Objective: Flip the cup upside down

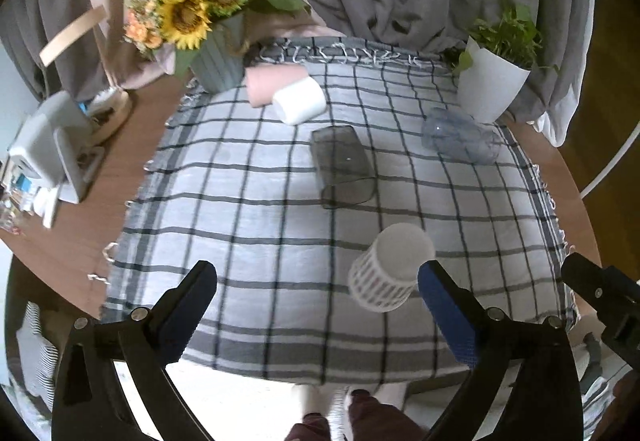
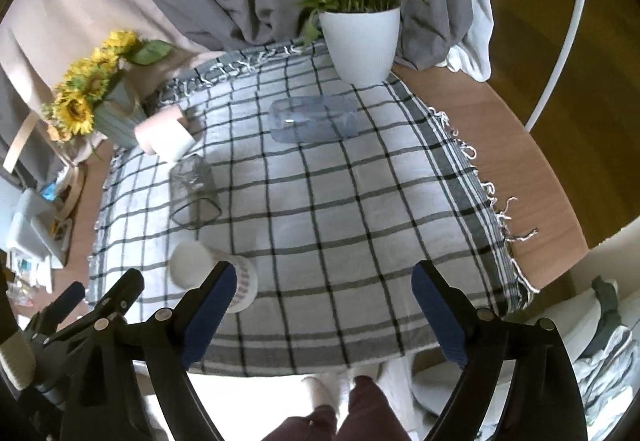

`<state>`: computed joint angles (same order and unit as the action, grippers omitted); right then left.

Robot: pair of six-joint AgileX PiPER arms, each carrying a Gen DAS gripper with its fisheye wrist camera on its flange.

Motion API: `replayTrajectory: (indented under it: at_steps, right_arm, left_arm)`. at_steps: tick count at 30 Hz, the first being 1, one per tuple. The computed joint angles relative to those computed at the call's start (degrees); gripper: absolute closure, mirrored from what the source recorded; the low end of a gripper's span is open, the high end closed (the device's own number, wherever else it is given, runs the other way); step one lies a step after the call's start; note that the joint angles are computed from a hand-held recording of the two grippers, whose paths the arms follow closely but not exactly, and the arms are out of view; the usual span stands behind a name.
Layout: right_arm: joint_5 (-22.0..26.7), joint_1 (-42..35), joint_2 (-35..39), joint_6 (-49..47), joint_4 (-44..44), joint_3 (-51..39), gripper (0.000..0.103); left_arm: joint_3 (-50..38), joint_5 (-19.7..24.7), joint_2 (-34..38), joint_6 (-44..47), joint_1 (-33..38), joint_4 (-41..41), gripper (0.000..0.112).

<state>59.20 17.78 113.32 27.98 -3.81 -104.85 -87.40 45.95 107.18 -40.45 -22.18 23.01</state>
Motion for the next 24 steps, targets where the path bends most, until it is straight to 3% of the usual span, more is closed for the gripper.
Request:
replayTrajectory:
  at_steps: [11,24]
  right_arm:
    - [-1.5,7.4,-7.1,5.5,-5.3,6.1,0.011]
    - [-0.9,14.1,-12.7,13.9,-12.8,10.9,0.01]
  left_arm:
    - [11.7,-2.4,-11.2,1.8,0.9,1.2,0.01]
    - [18.9,-3.5,-19.0,4.1,1.2,-0.1,0.01]
